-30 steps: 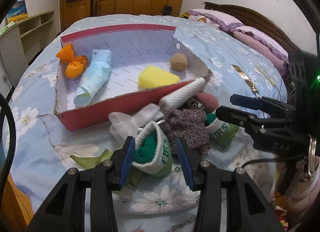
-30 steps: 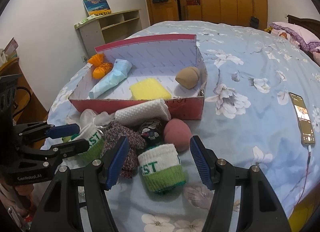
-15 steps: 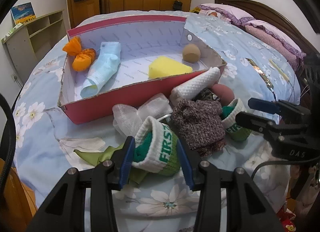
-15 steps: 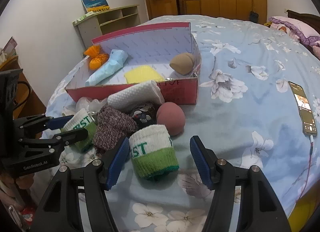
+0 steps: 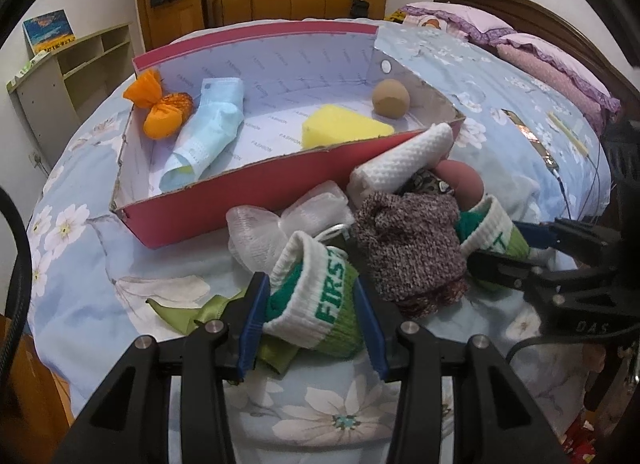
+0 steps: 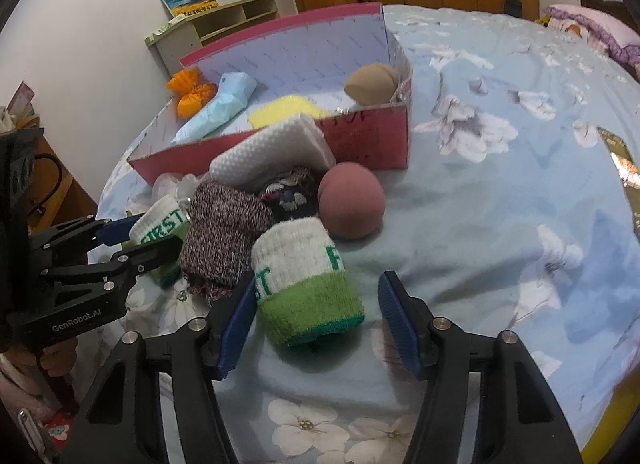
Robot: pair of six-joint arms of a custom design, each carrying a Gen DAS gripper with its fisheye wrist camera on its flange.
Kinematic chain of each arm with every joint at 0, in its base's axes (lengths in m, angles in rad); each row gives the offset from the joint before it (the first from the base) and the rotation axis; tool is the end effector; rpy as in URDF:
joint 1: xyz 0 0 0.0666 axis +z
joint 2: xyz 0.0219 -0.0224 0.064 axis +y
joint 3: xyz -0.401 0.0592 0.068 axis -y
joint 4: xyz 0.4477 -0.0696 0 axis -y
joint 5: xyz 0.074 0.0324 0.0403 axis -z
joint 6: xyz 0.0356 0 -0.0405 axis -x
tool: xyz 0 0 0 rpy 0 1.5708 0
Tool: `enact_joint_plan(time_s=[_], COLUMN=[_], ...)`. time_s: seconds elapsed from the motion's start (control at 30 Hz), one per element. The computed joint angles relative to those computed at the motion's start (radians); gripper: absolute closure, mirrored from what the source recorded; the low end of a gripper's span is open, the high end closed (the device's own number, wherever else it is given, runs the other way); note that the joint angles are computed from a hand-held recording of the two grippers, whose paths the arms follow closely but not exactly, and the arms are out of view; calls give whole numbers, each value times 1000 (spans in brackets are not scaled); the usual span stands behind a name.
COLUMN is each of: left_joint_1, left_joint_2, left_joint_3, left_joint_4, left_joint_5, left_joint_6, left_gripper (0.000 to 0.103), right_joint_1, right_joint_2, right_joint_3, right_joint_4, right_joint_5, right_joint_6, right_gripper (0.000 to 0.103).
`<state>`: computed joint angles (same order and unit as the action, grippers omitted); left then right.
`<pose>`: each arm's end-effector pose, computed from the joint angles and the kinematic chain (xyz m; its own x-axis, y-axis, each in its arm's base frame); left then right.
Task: Organize soft objects
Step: 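Grasp a FIRST sock with the left gripper while the right gripper grasps the other FIRST sock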
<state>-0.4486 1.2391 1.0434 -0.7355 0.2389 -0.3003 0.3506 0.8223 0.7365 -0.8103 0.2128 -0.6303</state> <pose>0.4101 -0.2072 0.3576 -0.5283 0.5733 -0.6263 0.7380 0.6748 -0.0048 0.2964 0.1000 0.3472 -0.7173 0.3511 -0.6018 0.2611 0.9363 0.2349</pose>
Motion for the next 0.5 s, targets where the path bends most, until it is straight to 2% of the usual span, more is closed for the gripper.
enact_joint_plan(time_s=[0.07,0.17,0.27,0.33,0.5], left_joint_1=[0,5,16,24,40], left_joint_2=[-4,-15,-22,-26,-39], left_joint_3=[-4,-10,-10,-8,-4], left_joint_4=[6,10,4,-4,-32], left_joint_5=[1,15,45,65,115], left_joint_6=[-5,-8,-7,-6,-8], left_gripper=[58,62,67,71,73], right_joint_1=[5,14,26,38,64], right_joint_2=[1,-6,-9,-11,-15], right_joint_3=[-4,-10,-12,-10,-3], right_joint_4=[6,21,28,28,24], right_joint_5=[4,3,12,29,61], right_joint_6=[2,6,9,16,30], right_gripper=[46,56,61,64,67])
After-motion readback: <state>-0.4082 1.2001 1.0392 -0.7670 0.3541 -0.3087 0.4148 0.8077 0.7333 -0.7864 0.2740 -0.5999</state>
